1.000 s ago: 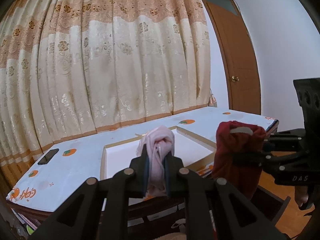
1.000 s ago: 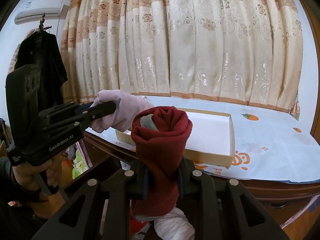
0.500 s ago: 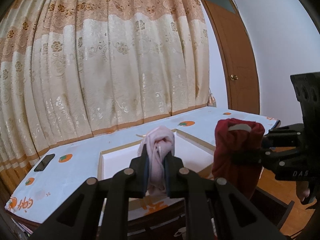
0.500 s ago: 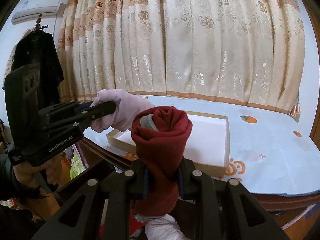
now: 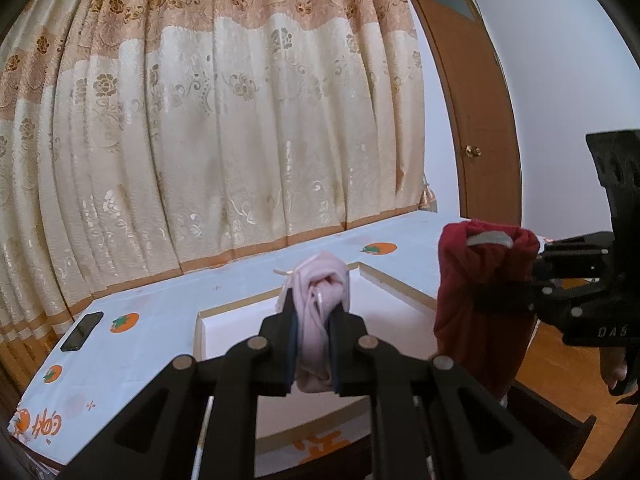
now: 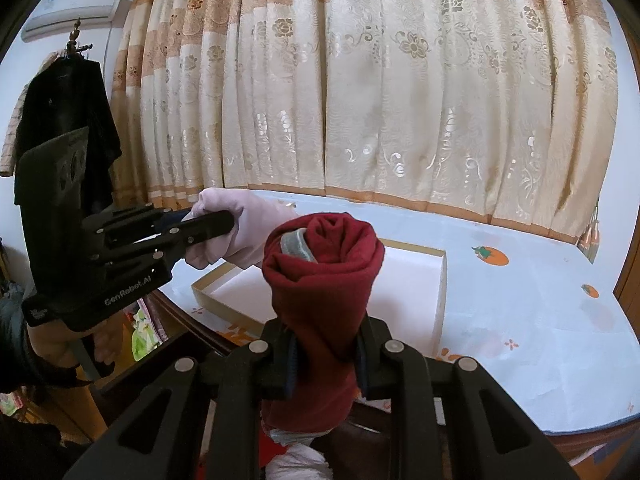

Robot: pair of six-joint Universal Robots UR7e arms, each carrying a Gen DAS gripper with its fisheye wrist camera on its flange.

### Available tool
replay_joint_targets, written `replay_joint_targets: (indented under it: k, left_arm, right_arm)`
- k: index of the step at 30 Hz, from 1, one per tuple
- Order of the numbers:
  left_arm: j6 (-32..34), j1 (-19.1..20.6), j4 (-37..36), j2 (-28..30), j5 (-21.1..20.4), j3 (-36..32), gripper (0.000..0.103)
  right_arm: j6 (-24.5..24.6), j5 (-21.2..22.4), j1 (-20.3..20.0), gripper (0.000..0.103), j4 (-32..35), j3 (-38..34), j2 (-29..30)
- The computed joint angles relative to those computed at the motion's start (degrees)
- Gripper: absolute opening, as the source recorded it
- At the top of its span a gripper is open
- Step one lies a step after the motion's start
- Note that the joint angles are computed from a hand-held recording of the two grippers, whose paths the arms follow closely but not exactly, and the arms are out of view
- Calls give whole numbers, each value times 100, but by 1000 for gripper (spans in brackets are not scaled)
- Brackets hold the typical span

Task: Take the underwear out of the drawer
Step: 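Carry both held garments over the cardboard tray, then lower the pink garment into the tray with the left gripper while the right lowers the red garment beside it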

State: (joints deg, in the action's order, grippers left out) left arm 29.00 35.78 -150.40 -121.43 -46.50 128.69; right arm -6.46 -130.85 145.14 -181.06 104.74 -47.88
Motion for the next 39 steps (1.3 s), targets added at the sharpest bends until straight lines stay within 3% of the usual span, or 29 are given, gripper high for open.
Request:
replay_joint_targets:
  k: [17, 29, 39]
  left_arm:
    - [159, 566, -616, 1088, -406, -454, 10]
    - [-81, 924, -677, 1857, -673, -1038, 10]
    - [-339, 1157, -419, 2203, -756, -1272, 10]
  right_arm:
    - [-188, 74, -350, 24, 814, -658, 28]
    - [42, 319, -791, 24, 1923, -1318, 112]
    - [30, 289, -954, 24, 2117, -1502, 198]
